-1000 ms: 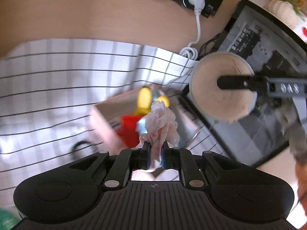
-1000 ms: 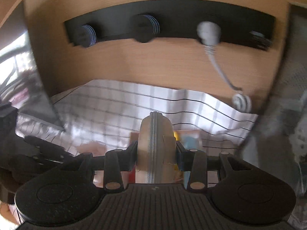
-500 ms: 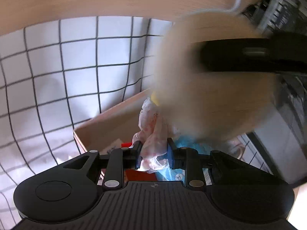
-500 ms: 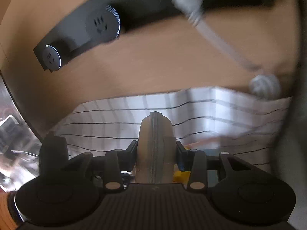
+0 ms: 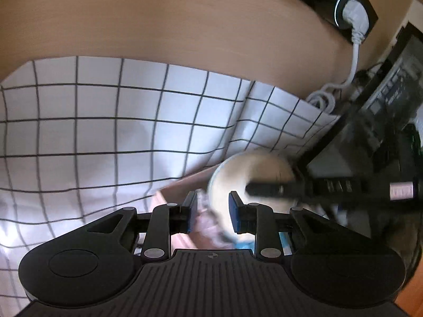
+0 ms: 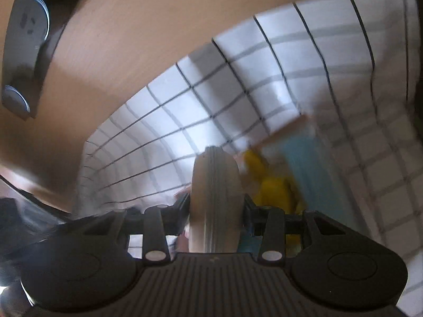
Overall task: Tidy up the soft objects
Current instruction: 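Lower the pink cloth and beige puff into the pink box, opening both grippers, then grasp the black beaded hair tie with the right gripper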
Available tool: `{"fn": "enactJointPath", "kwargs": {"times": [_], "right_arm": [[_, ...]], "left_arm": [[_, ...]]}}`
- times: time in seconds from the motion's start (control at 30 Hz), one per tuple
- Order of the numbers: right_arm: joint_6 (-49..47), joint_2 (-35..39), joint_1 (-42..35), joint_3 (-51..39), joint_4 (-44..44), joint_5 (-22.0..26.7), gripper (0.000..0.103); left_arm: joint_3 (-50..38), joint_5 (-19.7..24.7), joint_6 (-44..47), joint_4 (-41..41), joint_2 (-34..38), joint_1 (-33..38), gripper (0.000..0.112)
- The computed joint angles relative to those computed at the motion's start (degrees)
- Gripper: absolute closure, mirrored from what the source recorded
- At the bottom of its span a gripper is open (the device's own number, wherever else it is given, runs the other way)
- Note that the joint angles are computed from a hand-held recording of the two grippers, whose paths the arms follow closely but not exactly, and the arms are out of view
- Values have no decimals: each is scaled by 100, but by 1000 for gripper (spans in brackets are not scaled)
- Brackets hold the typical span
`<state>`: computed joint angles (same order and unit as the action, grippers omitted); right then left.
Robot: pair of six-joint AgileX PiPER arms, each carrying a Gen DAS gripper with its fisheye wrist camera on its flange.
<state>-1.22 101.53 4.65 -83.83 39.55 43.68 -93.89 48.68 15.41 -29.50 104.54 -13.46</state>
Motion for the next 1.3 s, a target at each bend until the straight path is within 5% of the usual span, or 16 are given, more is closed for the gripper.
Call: {"fn": "enactJointPath", "kwargs": {"times": [0.3,0.6,0.7,0.8,0.97,1.07,1.17,1.3], "right_arm": [[23,-761,-224,689,-155,86,45],[2523,-1362,1124,710,-4900,-758,44],[2681,-1017,1347,551,-5118,-594,55],[2518,-757,1321,429,-4741,-695,56],[2722,-613,1589,-199,-5135,-46,55],[3055,-793,2034,-566,-5986,392,35],[3286,-685,2560,-1349,-6748,819,32],[2786,195,2998,-3334,-6497,1517,16]], "left_arm": [[-870,-7,-813,732,927,-591,86],[-1096,143,-1205,2021,1073,-947,94],[-323,-205,-989,1258,415,-604,94],[515,-621,-927,1075,-437,-394,94],[1926,-890,-753,793,-1988,224,94],[2587,-783,-710,656,-2753,771,94],[3027,-496,-558,473,-3359,1470,94],[3810,-230,533,-521,-4113,2765,94]]}}
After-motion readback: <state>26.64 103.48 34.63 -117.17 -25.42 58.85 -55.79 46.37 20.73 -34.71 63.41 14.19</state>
